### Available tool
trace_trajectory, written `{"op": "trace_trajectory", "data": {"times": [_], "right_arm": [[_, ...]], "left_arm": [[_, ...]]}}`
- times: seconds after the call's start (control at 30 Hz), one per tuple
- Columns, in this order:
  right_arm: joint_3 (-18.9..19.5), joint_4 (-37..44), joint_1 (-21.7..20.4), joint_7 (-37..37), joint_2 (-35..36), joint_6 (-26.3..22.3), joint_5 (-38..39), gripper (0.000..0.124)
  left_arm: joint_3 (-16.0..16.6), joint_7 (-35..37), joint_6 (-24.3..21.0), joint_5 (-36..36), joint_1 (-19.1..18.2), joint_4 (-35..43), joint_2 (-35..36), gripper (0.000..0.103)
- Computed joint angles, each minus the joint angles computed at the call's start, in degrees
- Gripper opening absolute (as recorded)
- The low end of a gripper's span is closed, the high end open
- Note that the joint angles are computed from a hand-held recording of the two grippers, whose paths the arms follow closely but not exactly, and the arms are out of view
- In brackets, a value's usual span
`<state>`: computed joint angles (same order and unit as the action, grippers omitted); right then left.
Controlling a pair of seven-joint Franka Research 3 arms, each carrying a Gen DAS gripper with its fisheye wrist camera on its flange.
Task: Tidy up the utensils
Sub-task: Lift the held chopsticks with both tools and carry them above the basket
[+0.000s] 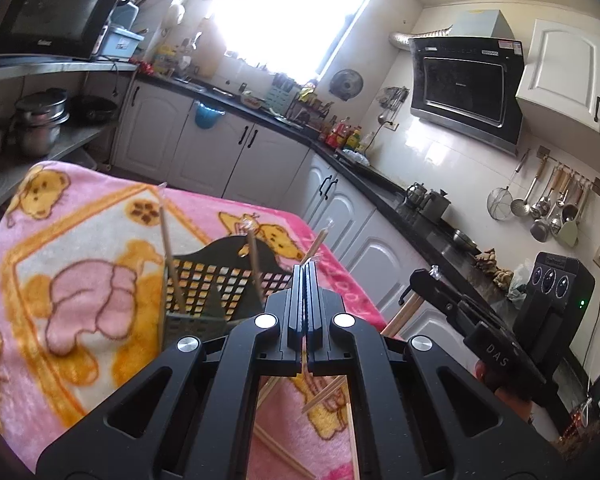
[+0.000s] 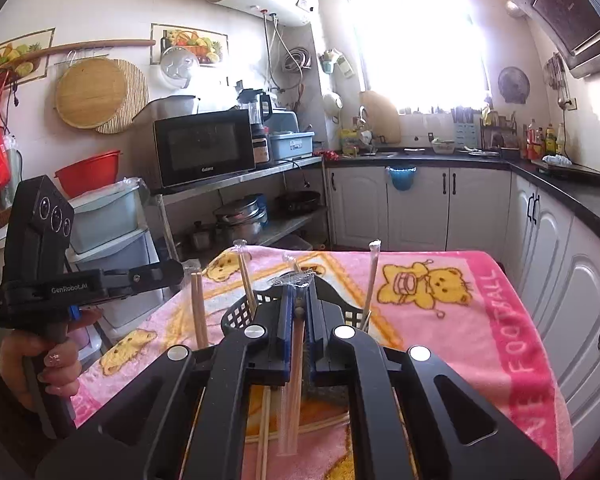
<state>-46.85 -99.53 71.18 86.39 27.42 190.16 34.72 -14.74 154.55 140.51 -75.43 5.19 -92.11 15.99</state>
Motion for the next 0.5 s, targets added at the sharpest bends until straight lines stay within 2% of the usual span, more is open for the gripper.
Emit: {"op": "trace_trajectory", "data": {"times": [0.5], "right_arm": [[-4.43, 4.07, 2.2, -5.82, 1.56, 2.33, 5.56, 0.005]], "left_arm": [[-1.76, 2.84, 1.01, -2.08, -1.09, 6.87, 1.59, 0.0]]}}
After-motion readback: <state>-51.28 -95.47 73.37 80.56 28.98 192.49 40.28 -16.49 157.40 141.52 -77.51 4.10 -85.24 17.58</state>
